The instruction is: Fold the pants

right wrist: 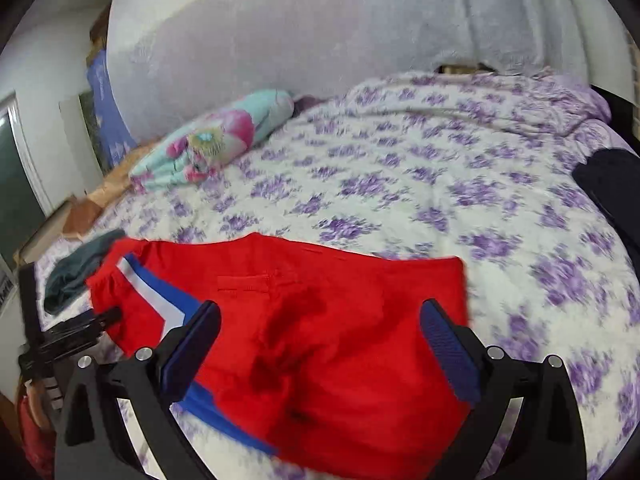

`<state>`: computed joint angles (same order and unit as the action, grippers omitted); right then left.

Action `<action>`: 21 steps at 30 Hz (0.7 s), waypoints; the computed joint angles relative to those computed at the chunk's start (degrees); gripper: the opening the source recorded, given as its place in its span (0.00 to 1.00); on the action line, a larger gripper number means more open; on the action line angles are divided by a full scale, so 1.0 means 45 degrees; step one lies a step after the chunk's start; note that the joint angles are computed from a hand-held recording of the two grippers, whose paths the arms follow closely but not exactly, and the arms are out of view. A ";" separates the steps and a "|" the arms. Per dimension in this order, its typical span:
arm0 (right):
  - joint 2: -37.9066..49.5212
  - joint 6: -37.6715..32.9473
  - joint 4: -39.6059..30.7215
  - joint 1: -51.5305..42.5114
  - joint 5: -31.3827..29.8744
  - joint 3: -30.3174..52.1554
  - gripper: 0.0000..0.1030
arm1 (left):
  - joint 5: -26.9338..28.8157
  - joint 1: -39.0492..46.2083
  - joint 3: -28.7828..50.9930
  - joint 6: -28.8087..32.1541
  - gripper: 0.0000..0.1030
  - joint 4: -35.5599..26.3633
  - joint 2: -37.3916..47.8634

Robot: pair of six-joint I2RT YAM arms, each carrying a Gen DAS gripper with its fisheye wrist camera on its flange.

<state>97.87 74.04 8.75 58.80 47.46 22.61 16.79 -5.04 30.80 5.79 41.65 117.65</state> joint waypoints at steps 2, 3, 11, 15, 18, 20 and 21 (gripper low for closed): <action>0.1632 -0.1091 -0.0631 -0.1277 -0.1092 0.1344 0.97 | 0.0758 0.0401 0.0091 0.0087 0.95 -0.0311 -0.0083; 0.2628 -0.2116 -0.0178 -0.2097 -0.2330 0.1789 0.97 | 0.1137 0.0615 0.0172 0.0137 0.96 -0.0536 -0.0116; 0.0274 0.0419 0.2473 -0.0318 -0.0028 -0.1670 0.97 | 0.3513 0.2629 0.1259 0.0782 0.95 -0.3970 -0.0583; 0.2067 -0.0178 0.3403 -0.1765 -0.2428 -0.1492 0.97 | 0.2875 0.2142 0.1727 0.0230 0.96 -0.4236 -0.0375; 0.2068 0.0207 0.2223 -0.1115 -0.1693 -0.0951 0.97 | 0.1332 0.1161 0.1982 -0.0319 0.96 -0.4092 -0.0264; 0.2233 0.0212 0.2062 -0.1150 -0.1735 -0.0793 0.97 | 0.0610 0.0721 0.1920 -0.0564 0.96 -0.4011 -0.0345; 0.2196 0.0104 0.2321 -0.1234 -0.1774 -0.0958 0.97 | 0.0483 0.0630 0.1868 -0.0646 0.96 -0.3951 -0.0377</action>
